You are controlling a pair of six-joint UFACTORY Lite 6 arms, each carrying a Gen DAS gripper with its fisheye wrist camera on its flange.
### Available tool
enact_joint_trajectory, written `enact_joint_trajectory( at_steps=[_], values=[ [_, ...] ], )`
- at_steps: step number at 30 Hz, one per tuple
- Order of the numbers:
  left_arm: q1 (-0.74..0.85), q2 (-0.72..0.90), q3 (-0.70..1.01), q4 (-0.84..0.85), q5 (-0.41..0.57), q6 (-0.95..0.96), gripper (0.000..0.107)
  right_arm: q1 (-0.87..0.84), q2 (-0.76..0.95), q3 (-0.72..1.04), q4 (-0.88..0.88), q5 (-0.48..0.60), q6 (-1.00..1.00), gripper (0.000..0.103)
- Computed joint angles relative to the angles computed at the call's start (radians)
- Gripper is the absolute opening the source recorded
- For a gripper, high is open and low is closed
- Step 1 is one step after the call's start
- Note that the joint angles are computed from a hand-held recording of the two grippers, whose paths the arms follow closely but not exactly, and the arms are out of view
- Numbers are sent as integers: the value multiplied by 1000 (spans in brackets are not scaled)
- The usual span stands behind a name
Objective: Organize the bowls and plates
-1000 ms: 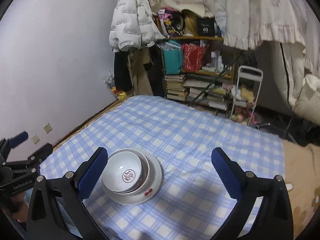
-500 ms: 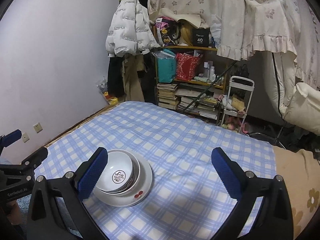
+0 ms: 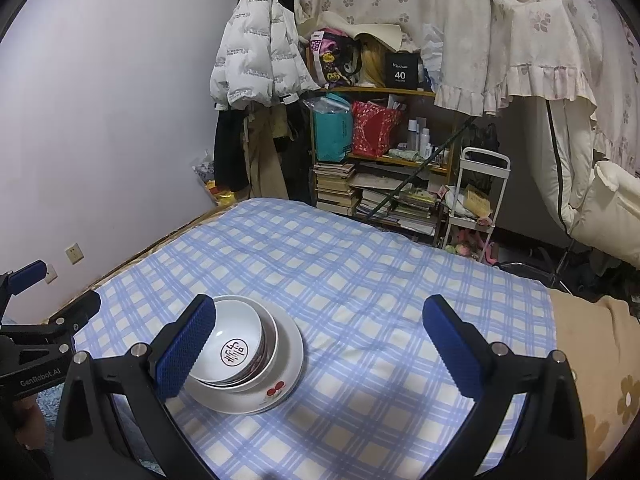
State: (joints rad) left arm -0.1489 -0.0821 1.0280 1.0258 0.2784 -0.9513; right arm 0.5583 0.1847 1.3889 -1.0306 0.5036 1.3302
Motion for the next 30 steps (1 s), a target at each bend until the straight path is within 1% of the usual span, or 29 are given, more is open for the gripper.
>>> enact_joint_trajectory(
  at_steps=[5,8,10,12,15,21,22,30],
  values=[
    [-5,8,1,28,0,-29,96,-7,1,1,12,-7,-14,103],
    [0,12,4,7,-16,-14,96,-6,7,7,10,-5,-14,103],
    [-2,13,4,34,-17,-45,96,-4,5,5,8,-3,-10,103],
    [0,5,-2,26,-19,-37,96,-3,3,3,7,-3,-7,103],
    [-4,-9,-13,87,-11,-101,96,-3,4,3,10,-3,-9,103],
    [-10,-19,-18,110,-4,-127,96,-7,6,5,10,-4,-11,103],
    [-15,-25,-23,137,0,-156,96,-7,4,2,11,-6,-13,103],
    [-20,-31,-22,143,9,-165,96,-13,-4,-8,8,-12,-14,103]
  ],
)
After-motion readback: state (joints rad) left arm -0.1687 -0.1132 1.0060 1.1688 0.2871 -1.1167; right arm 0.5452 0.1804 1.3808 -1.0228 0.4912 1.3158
